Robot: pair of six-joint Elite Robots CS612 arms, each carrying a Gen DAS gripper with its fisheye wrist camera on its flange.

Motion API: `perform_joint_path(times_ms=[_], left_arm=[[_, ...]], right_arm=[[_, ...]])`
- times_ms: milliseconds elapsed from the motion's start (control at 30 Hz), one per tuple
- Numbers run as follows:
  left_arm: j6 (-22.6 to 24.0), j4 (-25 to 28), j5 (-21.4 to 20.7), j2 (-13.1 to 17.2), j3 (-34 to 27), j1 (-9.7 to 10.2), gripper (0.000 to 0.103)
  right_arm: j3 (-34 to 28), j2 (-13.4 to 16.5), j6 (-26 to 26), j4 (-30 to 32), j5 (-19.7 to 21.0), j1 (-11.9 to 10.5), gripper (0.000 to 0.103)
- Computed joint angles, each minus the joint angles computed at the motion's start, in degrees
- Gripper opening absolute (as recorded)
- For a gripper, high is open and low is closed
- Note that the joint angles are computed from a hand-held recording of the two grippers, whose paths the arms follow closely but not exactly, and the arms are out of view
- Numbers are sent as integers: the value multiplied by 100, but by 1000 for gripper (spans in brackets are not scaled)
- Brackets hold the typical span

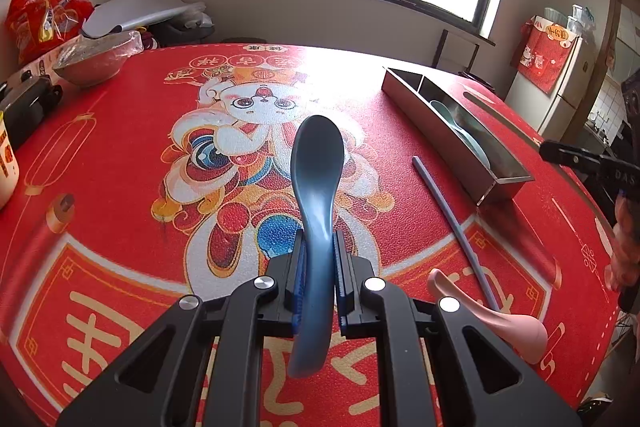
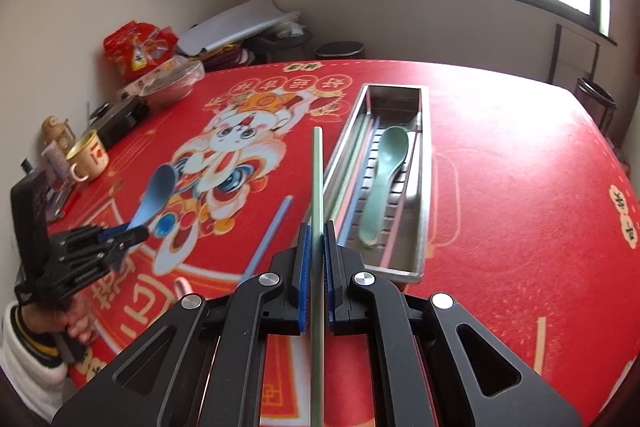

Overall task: Organize utensils
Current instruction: 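Lower the green chopstick into the tray and open the right gripper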

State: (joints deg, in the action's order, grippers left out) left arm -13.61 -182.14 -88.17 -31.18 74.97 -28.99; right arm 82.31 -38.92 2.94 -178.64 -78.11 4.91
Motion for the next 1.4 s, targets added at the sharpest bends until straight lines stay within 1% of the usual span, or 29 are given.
perform_joint_path(times_ms=[67, 133, 200, 300, 433, 633, 800, 1100, 1200, 1333, 1400], left_arm=[[-10, -17, -5, -6, 18, 1, 12], [-16, -27, -9, -7, 20, 1, 12], [-26, -35, -9, -6, 23, 3, 12], [-42, -35, -9, -5, 21, 5, 12], [-63, -48, -27, -4, 25, 12, 12], [-67, -36, -94, 6, 5, 28, 12], [-86, -44, -132, 15, -5, 41, 12], [-99, -42, -144, 22, -16, 45, 12], [-125, -83, -157, 22, -8, 51, 12], [-166, -106, -160, 19, 2, 54, 12], [-166, -107, -160, 18, 5, 54, 12]], right_arm=[[-282, 84, 228, 324, -239, -25, 6], [-599, 204, 458, 678, -367, -56, 6], [-950, 351, 607, 1049, -600, -52, 6], [-1469, 586, 894, 1639, -831, -53, 6], [-1991, 845, 1199, 2156, -1140, -26, 6], [-2439, 1067, 1326, 2669, -1348, 19, 6], [-2604, 1150, 1398, 2900, -1363, 24, 6], [-2441, 1087, 1341, 2680, -1162, -12, 8], [-2243, 997, 1273, 2373, -1135, -18, 8], [-1850, 831, 931, 1778, -1237, 8, 8], [-1586, 734, 776, 1389, -1192, -2, 8]])
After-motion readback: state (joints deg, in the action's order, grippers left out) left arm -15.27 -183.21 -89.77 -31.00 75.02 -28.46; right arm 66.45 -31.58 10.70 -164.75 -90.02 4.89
